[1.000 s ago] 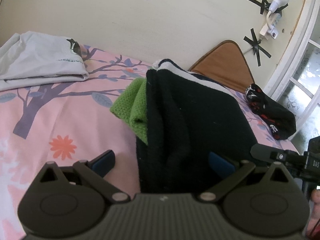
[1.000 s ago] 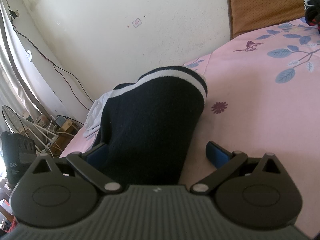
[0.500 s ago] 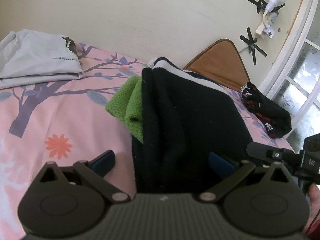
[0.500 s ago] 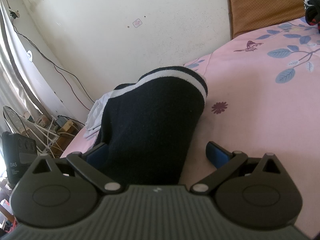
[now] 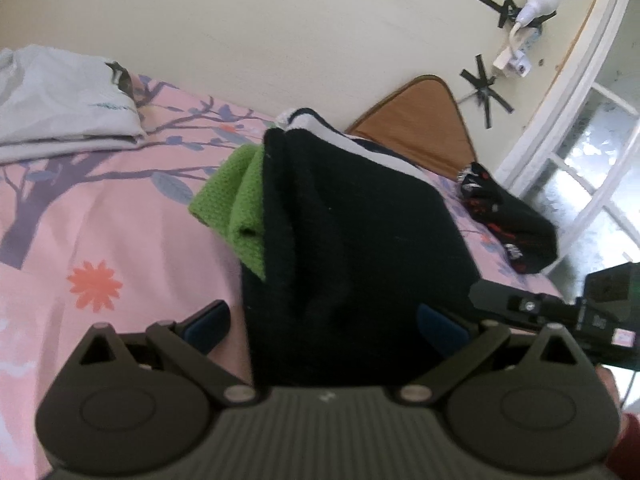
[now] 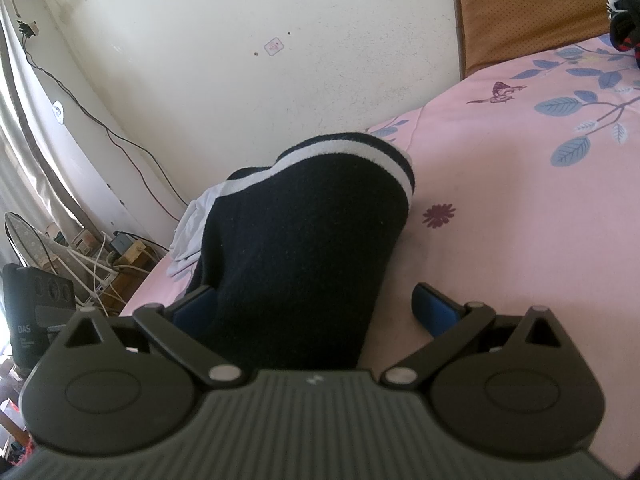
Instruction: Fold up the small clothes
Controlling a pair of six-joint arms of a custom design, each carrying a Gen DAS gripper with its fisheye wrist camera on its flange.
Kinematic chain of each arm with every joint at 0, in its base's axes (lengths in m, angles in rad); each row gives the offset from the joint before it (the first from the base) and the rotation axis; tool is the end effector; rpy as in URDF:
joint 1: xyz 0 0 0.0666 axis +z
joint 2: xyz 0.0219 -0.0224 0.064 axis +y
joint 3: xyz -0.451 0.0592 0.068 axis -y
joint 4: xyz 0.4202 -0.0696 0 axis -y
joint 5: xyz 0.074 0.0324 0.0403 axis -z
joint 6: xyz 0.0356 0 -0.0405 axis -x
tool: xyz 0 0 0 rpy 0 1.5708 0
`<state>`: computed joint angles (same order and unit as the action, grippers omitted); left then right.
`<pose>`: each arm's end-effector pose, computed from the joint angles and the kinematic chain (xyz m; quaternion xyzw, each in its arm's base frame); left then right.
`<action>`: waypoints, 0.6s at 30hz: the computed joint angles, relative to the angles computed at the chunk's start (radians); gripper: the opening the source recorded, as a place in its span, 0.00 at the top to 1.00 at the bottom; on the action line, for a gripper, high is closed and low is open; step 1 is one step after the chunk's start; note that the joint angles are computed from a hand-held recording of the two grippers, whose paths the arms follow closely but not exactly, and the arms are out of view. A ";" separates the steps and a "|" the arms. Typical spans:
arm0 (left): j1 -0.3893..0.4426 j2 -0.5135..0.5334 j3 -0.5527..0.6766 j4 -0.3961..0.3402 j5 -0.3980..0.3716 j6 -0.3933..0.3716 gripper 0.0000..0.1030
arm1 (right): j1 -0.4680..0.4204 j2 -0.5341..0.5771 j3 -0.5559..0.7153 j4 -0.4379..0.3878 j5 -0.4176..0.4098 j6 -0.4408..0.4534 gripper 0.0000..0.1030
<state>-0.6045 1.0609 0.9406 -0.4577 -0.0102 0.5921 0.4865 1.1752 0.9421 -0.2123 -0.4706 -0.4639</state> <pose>0.3044 -0.2103 0.4469 0.0030 0.8793 -0.2645 0.3961 0.3595 0.2079 0.4302 -0.1337 0.8211 0.4127 0.3711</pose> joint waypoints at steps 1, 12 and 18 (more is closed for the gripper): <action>0.003 -0.003 -0.004 0.007 0.010 0.005 0.00 | 0.000 0.000 0.001 0.000 0.000 0.000 0.00; 0.011 -0.004 -0.009 0.023 0.057 0.002 0.00 | 0.001 0.000 0.000 0.000 0.002 -0.001 0.00; 0.029 -0.012 -0.025 0.053 0.088 0.026 0.00 | 0.002 0.001 0.000 0.002 0.006 -0.001 0.00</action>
<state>-0.5759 1.0491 0.9153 -0.4043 0.0780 0.6185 0.4887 1.1757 0.9420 -0.2102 -0.4650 -0.4646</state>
